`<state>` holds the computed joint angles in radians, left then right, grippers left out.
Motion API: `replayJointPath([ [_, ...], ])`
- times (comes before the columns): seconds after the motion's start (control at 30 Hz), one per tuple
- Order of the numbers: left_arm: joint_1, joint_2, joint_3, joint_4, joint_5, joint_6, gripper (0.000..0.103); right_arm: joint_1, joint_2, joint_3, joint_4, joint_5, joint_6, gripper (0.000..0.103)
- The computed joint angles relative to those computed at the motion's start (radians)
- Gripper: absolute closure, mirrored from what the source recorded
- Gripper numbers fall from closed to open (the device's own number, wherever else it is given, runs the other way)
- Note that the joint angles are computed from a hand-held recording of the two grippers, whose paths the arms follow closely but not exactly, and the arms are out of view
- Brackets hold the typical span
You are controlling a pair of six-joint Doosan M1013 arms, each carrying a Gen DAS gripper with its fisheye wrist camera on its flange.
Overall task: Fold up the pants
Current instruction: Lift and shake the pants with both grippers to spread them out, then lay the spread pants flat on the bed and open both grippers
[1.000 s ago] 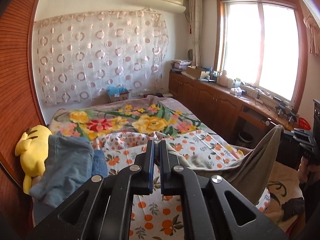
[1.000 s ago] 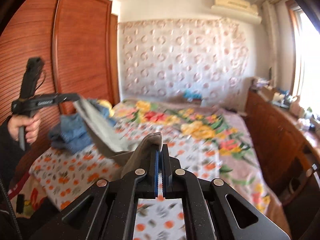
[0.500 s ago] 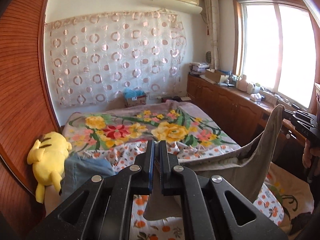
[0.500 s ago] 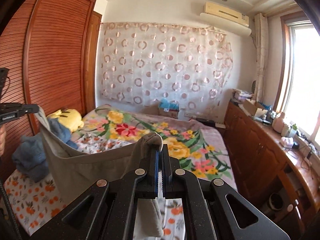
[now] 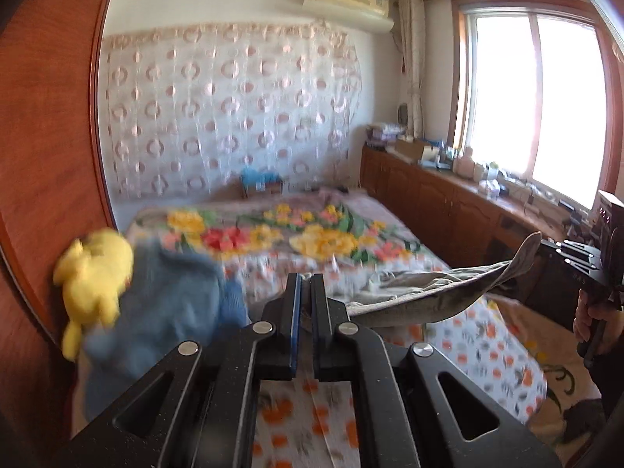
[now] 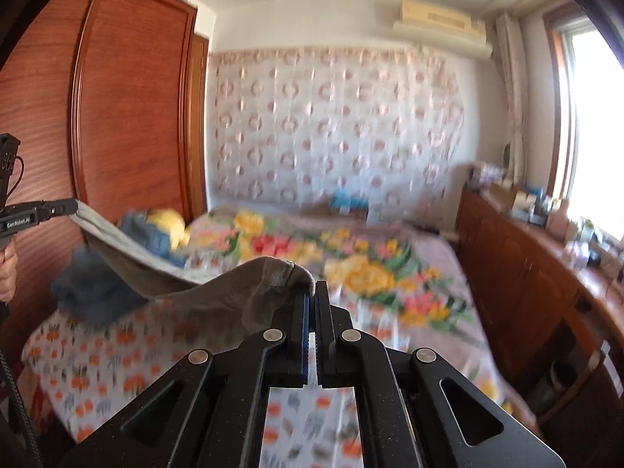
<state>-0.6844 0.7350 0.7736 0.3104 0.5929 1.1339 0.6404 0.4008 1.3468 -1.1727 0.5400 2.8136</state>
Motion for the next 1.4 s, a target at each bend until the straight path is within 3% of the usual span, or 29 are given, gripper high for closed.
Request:
replayJointPath([
  [0.07, -0.006, -0.018, 0.091, -0.022, -0.005, -0.02, 0.098, 0.002, -0.001, 0.054, 0.097, -0.013, -0.029, 0.101],
  [0.2, -0.02, -0.027, 0.175, -0.075, 0.006, -0.024, 0.098, -0.006, 0.012, 0.097, 0.307, -0.026, -0.139, 0.101],
  [0.37, -0.032, -0.047, 0.236, -0.071, -0.007, -0.054, 0.098, -0.021, 0.02, 0.09, 0.412, -0.033, -0.197, 0.101],
  [0.53, -0.032, -0.072, 0.27, -0.048, -0.032, -0.096, 0.098, -0.011, -0.023, 0.15, 0.408, -0.07, -0.169, 0.101],
  [0.67, -0.03, -0.09, 0.299, -0.031, -0.055, -0.118, 0.098, -0.024, -0.052, 0.193, 0.604, -0.132, -0.315, 0.101],
  [0.83, -0.027, -0.095, 0.315, -0.024, -0.061, -0.143, 0.098, -0.017, -0.082, 0.225, 0.648, -0.133, -0.347, 0.096],
  [0.93, -0.027, -0.092, 0.312, -0.025, -0.058, -0.141, 0.098, -0.01, -0.098, 0.239, 0.617, -0.126, -0.323, 0.094],
  [1.03, -0.029, -0.09, 0.31, -0.024, -0.058, -0.138, 0.098, -0.007, -0.102, 0.244, 0.566, -0.123, -0.275, 0.085],
  [1.13, -0.029, -0.086, 0.306, -0.028, -0.054, -0.134, 0.098, -0.011, -0.082, 0.225, 0.582, -0.113, -0.272, 0.08],
  [1.4, -0.026, -0.086, 0.309, -0.044, -0.056, -0.125, 0.098, -0.023, -0.025, 0.179, 0.72, -0.087, -0.308, 0.08],
])
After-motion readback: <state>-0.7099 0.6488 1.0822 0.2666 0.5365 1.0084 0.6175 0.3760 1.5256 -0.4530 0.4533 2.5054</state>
